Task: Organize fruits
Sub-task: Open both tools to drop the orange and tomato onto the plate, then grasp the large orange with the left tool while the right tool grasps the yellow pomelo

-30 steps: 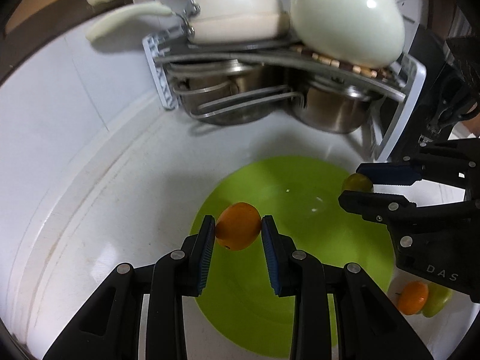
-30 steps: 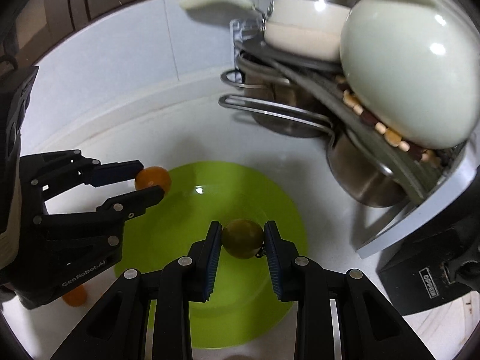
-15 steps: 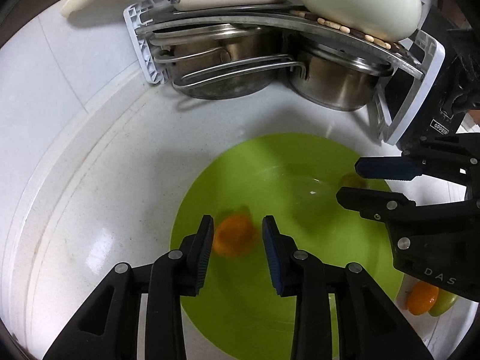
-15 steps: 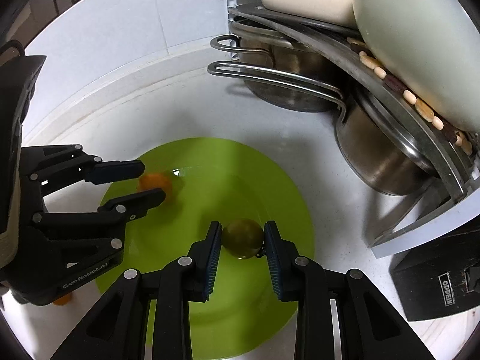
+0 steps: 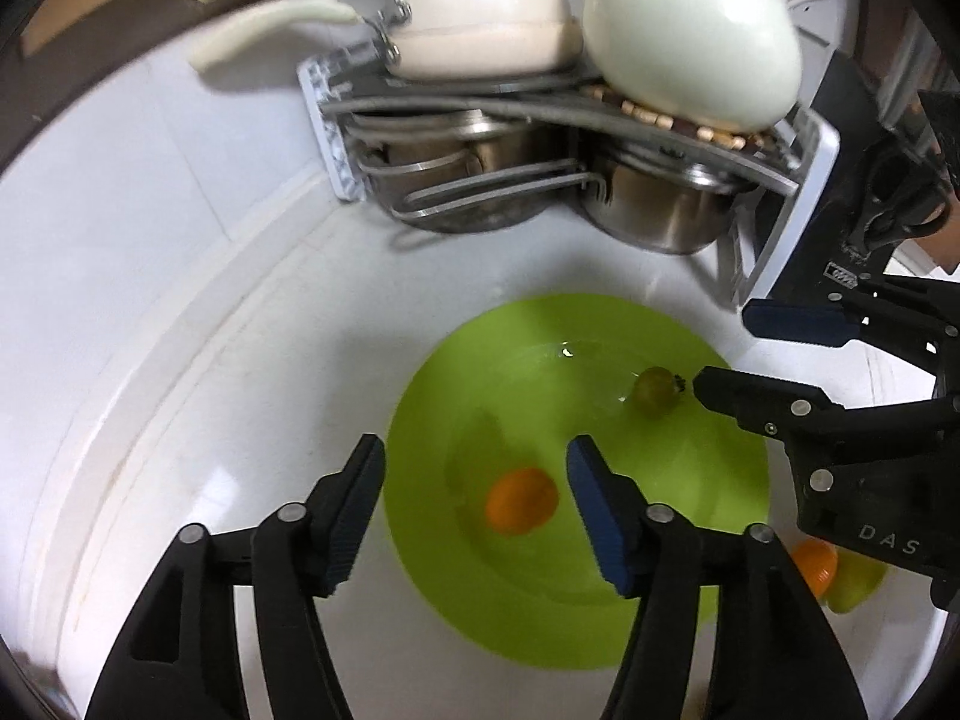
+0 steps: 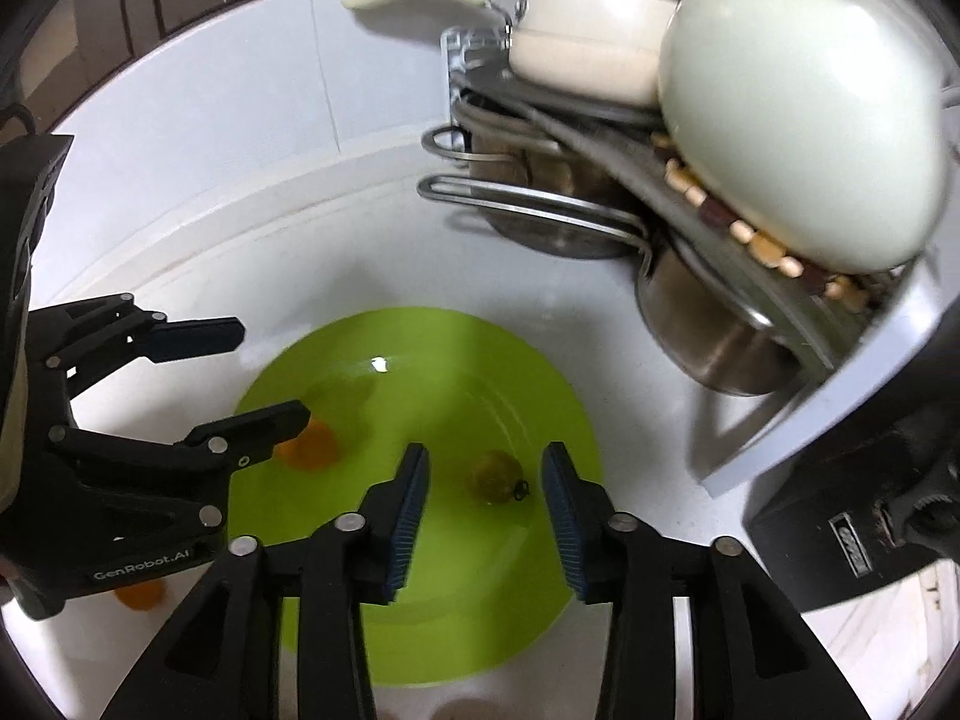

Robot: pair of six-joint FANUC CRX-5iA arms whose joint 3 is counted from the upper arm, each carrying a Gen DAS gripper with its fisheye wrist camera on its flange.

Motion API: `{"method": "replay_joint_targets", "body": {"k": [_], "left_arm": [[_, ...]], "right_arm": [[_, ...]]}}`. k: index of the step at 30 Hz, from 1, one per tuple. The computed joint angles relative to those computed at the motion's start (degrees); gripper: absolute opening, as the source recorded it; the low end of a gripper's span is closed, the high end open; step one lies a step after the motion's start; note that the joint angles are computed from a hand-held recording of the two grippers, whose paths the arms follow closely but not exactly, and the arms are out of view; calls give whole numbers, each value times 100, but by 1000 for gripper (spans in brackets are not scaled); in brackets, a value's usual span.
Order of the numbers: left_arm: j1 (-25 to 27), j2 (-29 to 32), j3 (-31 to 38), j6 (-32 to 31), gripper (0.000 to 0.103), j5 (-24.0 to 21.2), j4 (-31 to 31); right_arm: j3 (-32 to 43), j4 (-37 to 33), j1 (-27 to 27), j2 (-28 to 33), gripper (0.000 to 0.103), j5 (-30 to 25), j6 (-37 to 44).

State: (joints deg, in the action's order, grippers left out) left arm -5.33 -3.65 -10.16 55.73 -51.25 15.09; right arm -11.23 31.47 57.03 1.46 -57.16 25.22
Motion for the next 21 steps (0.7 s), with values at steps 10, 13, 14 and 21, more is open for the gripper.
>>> {"method": "replay_joint_targets", "body": {"k": [10, 13, 14, 21], "left_arm": [[590, -1332, -845, -405, 89, 260, 365], [836, -1701, -1065, -616, 92, 247, 602], [918, -1817, -1132, -688, 93, 228, 671], [1557, -2587, -1653, -1340, 98, 54, 1222]], "right_arm": [[-361, 1199, 835, -418, 68, -615, -1088], [-415, 1457, 1076, -497, 70, -757, -1320], [-422, 1528, 1158, -515, 71, -809, -1385], [-500, 1867, 1611, -593, 76, -952, -1848]]}}
